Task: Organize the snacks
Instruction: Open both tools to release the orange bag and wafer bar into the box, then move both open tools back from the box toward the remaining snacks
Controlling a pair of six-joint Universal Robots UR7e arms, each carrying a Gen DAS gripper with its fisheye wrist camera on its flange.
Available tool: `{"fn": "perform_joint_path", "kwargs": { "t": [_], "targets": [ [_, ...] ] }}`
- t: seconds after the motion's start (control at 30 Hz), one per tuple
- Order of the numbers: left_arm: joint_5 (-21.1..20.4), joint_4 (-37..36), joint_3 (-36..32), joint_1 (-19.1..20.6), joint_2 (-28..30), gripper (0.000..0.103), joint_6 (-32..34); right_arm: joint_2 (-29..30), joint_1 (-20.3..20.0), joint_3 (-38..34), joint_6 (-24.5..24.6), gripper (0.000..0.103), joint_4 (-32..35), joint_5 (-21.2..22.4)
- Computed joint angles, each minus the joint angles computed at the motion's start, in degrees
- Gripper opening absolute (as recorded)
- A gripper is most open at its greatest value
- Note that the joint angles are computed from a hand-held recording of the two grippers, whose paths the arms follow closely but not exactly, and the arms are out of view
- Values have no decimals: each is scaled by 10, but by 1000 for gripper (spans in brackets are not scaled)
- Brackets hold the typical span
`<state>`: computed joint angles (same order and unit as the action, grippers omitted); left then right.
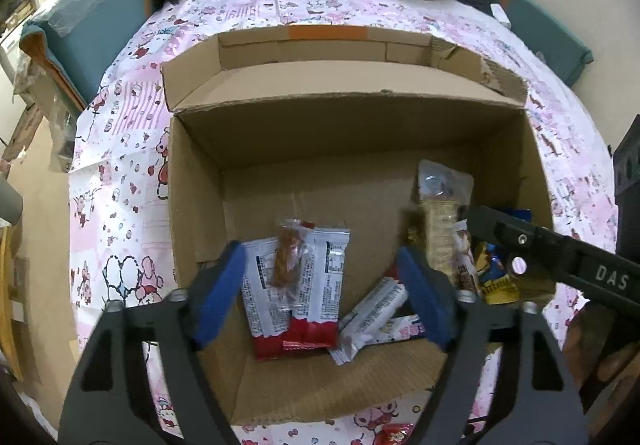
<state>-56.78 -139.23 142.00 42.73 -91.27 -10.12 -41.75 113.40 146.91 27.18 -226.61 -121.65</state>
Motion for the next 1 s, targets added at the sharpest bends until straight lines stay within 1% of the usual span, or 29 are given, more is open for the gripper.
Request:
{"fn": "perform_joint_path", "kwargs": {
  "t": [0.03, 0.07, 0.13, 0.2, 0.3, 0.4, 0.43, 0.5, 0.57, 0.6, 0.63, 0.73, 0.87, 0.9, 1.0],
  "targets": [
    [-1, 0, 1, 0, -4, 85, 1, 0, 8, -4, -4, 75, 1, -11],
    [-3, -1, 3, -1, -9, 85, 0, 1, 12, -5, -9, 77, -5, -13],
    [-9, 3, 5, -3, -20, 86, 1, 3, 13, -2, -14, 83, -28, 2],
    [4, 13, 9, -12, -32, 86, -8, 2, 20, -3, -14, 86, -36, 0],
    [9, 7, 13, -17, -53, 86, -15, -2, 31, -2, -6, 87, -31, -14],
    [15, 17, 14, -21, -72, 86, -23, -5, 44, 1, 10, 87, -27, -26],
    [18, 28, 13, -22, -78, 86, -28, -6, 54, 3, 17, 87, -25, -40],
    [23, 50, 12, -26, -93, 87, -36, -9, 89, 0, 40, 88, -10, -94],
    [27, 60, 16, -30, -115, 92, -45, -15, 102, 5, 50, 88, -11, -101],
    [30, 69, 19, -32, -129, 99, -53, -17, 107, 9, 55, 88, -11, -102],
    [29, 75, 20, -32, -138, 101, -59, -20, 116, 12, 63, 88, -8, -112],
    [22, 101, 18, -29, -158, 101, -72, -28, 131, 20, 84, 88, 2, -124],
    [25, 136, 24, -41, -188, 101, -87, -30, 142, 33, 127, 88, 11, -127],
    [24, 145, 26, -45, -194, 101, -89, -31, 149, 34, 141, 88, 23, -134],
    [17, 181, 28, -55, -212, 101, -103, -36, 183, 37, 208, 88, 83, -181]
  ]
}}
